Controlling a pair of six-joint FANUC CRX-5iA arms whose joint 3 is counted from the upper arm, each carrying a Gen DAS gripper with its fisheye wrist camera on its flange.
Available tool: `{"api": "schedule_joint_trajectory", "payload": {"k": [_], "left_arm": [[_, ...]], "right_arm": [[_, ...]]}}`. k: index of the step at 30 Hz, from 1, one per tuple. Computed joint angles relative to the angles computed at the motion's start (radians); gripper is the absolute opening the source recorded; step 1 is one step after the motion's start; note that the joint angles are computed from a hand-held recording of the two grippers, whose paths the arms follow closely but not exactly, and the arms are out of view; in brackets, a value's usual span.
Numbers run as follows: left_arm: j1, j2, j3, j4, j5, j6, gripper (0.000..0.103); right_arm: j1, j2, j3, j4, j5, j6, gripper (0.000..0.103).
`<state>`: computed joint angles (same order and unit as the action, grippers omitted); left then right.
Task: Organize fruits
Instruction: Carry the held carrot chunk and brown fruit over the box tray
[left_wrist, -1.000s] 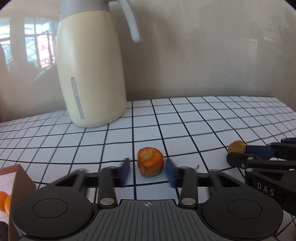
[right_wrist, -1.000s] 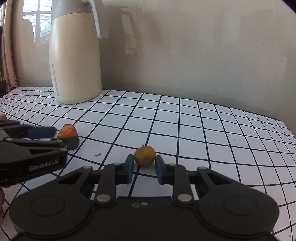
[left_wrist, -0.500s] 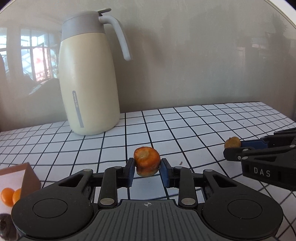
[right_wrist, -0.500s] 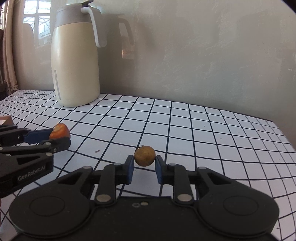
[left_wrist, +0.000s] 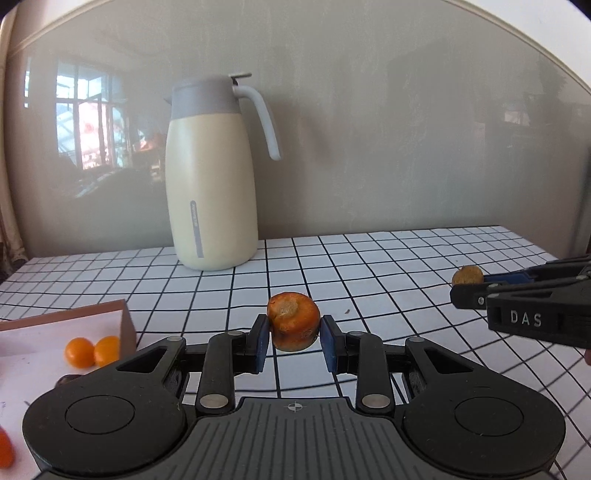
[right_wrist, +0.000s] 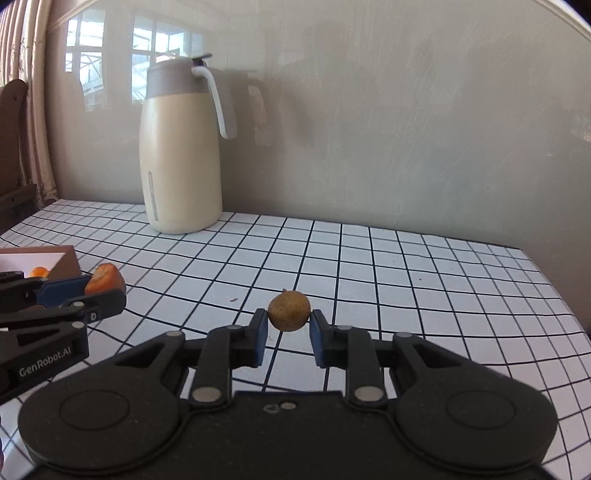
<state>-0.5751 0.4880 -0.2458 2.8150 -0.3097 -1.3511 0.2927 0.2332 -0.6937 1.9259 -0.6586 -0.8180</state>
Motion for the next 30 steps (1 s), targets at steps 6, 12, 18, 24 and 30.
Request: {"api": "schedule_joint_trajectory", "payload": {"k": [6,12,18,24,30], "left_arm": [[0.023,-0.08,-0.108,0.01,-0.058,-0.027,0.03],[0.047,-0.153,-0.197,0.06,-0.11,-0.083,0.03],[0.083,-0.195,-0.246,0.072,-0.139,-0.089,0.03],[0.113,-0.215,-0.256,0.113,-0.155,-0.128,0.03],[0.137,-0.233,-0.258,0.169,-0.147,-0.175,0.03]], "right_arm": [[0.099,-0.031,-0.032,-0.073,-0.055,0.031,0.016],[0.173,-0.046,-0.044,-0.084,-0.097,0.024,0.016],[0.206,-0.055,-0.037,-0.062,-0.115,-0.003,0.016],[0.22,-0.033,-0.005,-0.019,-0.106,-0.006,0.016],[0.206,-0.004,0.042,0.058,-0.071,-0.031,0.016]]}}
